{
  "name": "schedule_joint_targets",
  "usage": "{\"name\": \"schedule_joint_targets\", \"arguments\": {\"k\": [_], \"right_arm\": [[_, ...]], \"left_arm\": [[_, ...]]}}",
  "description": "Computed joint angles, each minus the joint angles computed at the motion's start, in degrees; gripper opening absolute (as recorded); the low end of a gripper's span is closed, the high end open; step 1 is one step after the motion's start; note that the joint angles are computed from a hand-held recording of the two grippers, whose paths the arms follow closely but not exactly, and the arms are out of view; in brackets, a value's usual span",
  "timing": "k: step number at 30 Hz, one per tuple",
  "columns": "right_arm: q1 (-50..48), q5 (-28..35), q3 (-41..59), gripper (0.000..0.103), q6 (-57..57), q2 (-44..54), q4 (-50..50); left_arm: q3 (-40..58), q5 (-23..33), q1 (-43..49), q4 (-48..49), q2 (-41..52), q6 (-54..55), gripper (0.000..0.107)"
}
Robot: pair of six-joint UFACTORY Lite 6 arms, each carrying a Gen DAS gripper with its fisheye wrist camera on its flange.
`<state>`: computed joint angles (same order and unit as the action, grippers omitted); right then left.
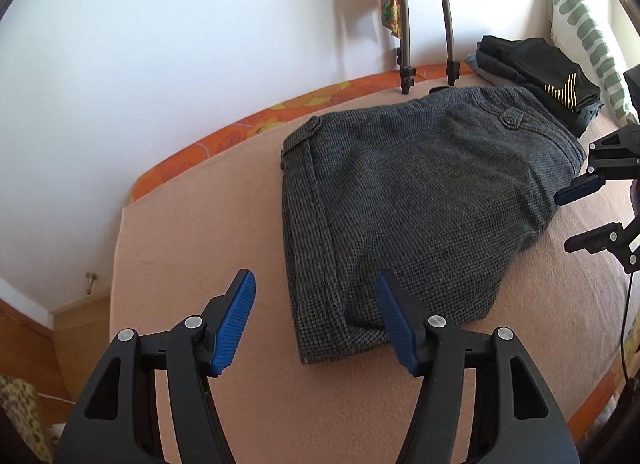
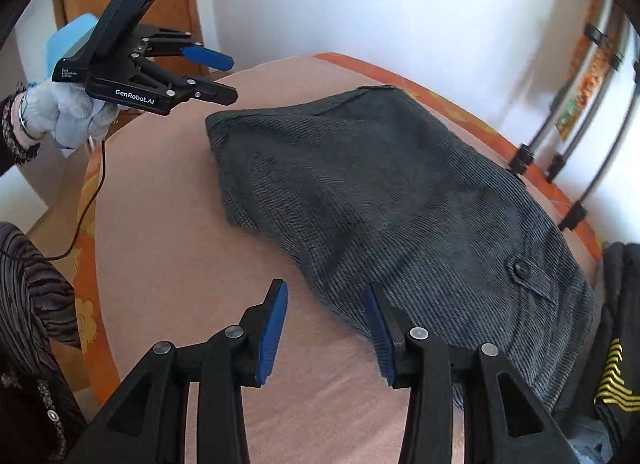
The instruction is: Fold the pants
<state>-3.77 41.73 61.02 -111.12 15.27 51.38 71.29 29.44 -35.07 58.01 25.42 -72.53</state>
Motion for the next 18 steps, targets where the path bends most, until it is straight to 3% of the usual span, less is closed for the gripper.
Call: {"name": "schedule_joint_targets", "arguments": {"k": [3,9,13,18], "right_arm": [[5.9,-4.3,-5.2,0.039,-3.8,-2.8,2.6],[16.7,-15.0,-13.7,0.039,-12.7,-7.3,7.8],[22.0,-21.9,-16.3,0.041,-19.6,-7.0,13.4],[24.8,-27.7,-19.1,0.039,-37.6,-6.2,29.9]], "left_arm": [[-1.3,0.6,0.3,0.5,2.1,-0.5,0.049],[-6.5,-5.0,5.0,2.4,-0.4,-5.2,0.049],[-6.0,-5.3,5.3,1.9,-0.1,-3.2,0.049],[-5.5,-6.3,5.8,2.8,0.3,-3.6,0.049]]}}
